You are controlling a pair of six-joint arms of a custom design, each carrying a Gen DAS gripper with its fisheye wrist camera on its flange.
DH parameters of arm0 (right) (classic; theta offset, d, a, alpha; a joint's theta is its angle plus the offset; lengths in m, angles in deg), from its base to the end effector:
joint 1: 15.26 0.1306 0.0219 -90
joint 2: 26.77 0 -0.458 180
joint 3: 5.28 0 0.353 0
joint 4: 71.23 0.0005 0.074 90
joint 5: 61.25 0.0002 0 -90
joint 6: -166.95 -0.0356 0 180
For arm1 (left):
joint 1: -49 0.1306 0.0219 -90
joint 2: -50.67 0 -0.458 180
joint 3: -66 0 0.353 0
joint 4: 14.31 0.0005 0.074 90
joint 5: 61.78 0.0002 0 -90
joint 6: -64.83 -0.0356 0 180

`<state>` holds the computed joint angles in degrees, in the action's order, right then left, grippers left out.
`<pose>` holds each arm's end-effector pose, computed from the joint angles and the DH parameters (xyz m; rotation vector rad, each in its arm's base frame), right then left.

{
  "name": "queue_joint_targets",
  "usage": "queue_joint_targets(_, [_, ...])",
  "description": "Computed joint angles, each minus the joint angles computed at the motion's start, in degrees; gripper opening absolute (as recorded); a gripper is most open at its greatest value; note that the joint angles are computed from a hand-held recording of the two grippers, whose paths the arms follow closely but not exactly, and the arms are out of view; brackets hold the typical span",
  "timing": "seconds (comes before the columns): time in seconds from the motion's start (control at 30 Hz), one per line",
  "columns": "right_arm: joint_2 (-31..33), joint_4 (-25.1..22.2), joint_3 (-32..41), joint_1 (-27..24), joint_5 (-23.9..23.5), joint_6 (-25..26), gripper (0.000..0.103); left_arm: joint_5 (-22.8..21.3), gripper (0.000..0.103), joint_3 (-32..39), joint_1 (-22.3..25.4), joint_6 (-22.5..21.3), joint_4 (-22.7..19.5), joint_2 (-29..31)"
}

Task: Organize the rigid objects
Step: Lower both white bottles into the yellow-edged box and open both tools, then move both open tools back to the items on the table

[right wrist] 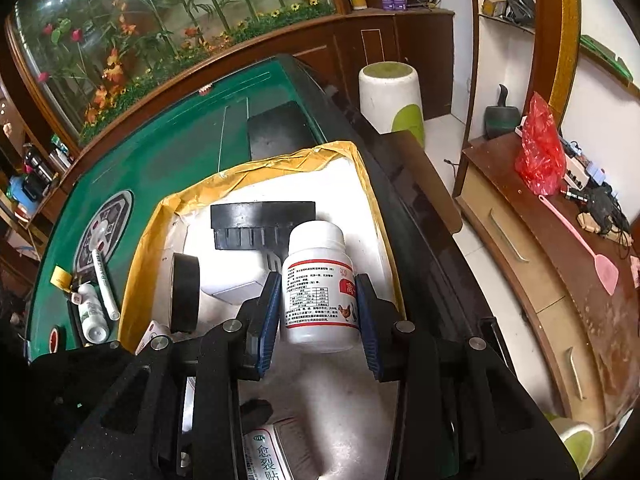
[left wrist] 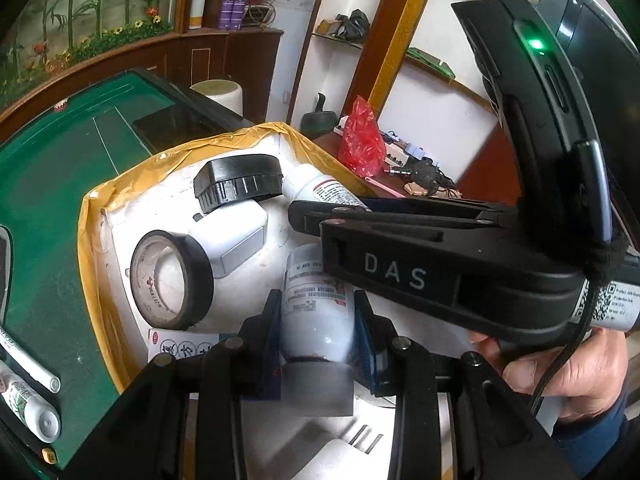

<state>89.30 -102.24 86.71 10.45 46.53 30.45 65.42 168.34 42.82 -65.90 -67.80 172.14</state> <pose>0.5519 0.2531 0.3094 0.5651 2.4071 0.1455 0.6189 -0.0892 0.3078 1.1474 2.3114 -0.7112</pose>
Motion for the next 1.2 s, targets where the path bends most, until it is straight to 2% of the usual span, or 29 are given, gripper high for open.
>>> queue_joint_targets(0.17, [0.6,-2.6,1.5,0.1,0.5,-0.2,0.036,0.0,0.037,0.6,0.1,0.1,-1.1,0.3])
queue_joint_targets(0.23, [1.0,-4.4,2.4,0.2,1.3,0.1,0.036,-0.1,0.046,0.5,0.2,-0.3,-1.6,0.1])
queue_joint_targets(0.3, [1.2,-5.3,2.9,0.4,2.1,0.1,0.036,0.4,0.059,0.9,0.3,0.0,-2.2,0.1])
queue_joint_targets(0.53, [0.0,-6.0,2.8,0.9,4.2,-0.3,0.037,2.5,0.06,2.1,1.6,0.7,-4.8,0.1])
queue_joint_targets(0.6, [-1.5,-4.0,1.6,1.7,6.0,-0.4,0.037,3.6,0.06,1.9,2.1,-0.5,-5.6,-0.4])
queue_joint_targets(0.77, [-4.3,2.9,-1.0,4.2,6.6,1.9,0.037,6.6,0.06,0.1,4.8,-3.3,-6.6,-2.9])
queue_joint_targets(0.9, [-4.6,4.5,-0.9,6.5,8.5,2.8,0.037,8.2,0.06,-2.4,8.1,-4.9,-4.2,-5.0])
queue_joint_targets(1.1, [-3.0,4.4,2.1,8.4,6.7,3.8,0.037,8.5,0.06,-2.9,13.8,-5.2,-2.4,-5.4])
queue_joint_targets(1.2, [-1.5,4.5,4.1,9.7,5.4,5.5,0.037,7.3,0.065,-3.8,17.2,-4.0,2.3,-5.6])
